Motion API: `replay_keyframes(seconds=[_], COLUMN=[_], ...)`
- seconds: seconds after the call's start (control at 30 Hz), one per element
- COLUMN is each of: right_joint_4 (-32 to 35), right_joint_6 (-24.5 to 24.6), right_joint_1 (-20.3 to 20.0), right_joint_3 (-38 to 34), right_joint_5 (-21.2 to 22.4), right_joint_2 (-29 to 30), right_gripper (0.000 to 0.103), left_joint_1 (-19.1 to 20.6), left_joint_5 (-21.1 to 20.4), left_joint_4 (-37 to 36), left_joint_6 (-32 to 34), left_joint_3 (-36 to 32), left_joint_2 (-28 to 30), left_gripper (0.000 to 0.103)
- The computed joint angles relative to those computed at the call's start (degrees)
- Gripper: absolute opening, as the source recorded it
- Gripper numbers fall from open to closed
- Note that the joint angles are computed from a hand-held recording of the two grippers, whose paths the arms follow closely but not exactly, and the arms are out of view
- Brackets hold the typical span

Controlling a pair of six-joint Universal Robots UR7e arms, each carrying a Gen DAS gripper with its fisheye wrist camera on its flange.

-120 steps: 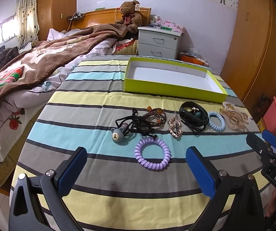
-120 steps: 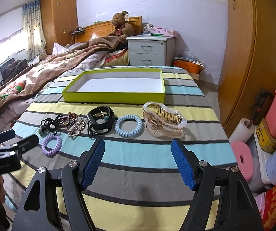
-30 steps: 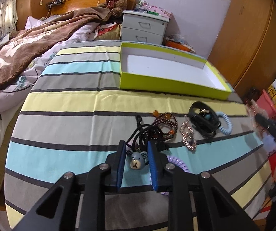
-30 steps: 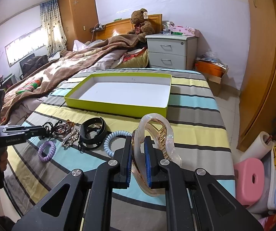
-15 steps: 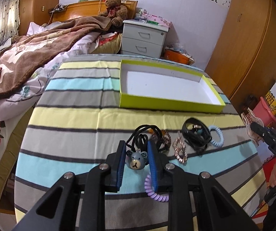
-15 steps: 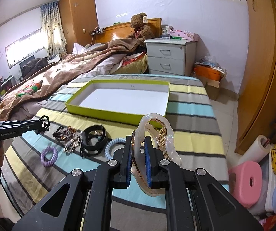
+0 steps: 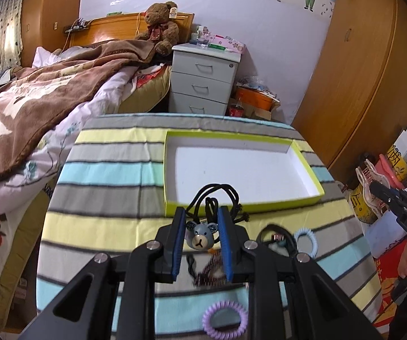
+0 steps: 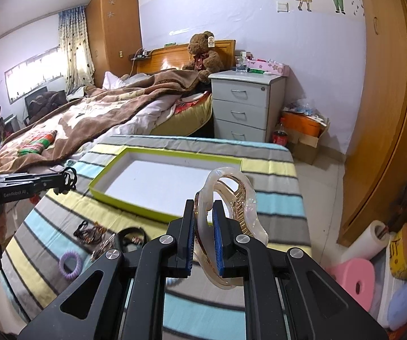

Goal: Organize jewelry
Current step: 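Carry both items into the green box lid and open both grippers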

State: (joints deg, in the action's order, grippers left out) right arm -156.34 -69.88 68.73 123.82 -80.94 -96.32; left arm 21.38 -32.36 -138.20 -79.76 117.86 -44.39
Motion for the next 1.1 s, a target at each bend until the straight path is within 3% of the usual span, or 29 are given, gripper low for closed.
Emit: replay_keyframes(seconds=[0.3,0.67,1.1], right_joint_4=[-4.05,-6.83,-8.93], right_joint_6=[3.06,7.11,7.99], right_joint_1=[5.57,9.96,11.4], right_joint_3=[-4.5,-9.78,-13.93], right_joint_5=[-5.59,-13.21,-19.83], right_joint_2=[7.67,18.79,27.73], right_gripper=[0.012,0.012,0.012], left_joint_1=[4.66,11.52,17.3], left_joint_5=[1.76,0.13,-2.41], left_joint_4=[-4.97,-12.87,-13.79], left_joint_6=[10.21,20.3,22.84], left_joint_3=[-3.96,-8.06,-11.6], left_joint_2=[0.88,4.16,7.44], left_gripper=[0.024,0.024,0.024])
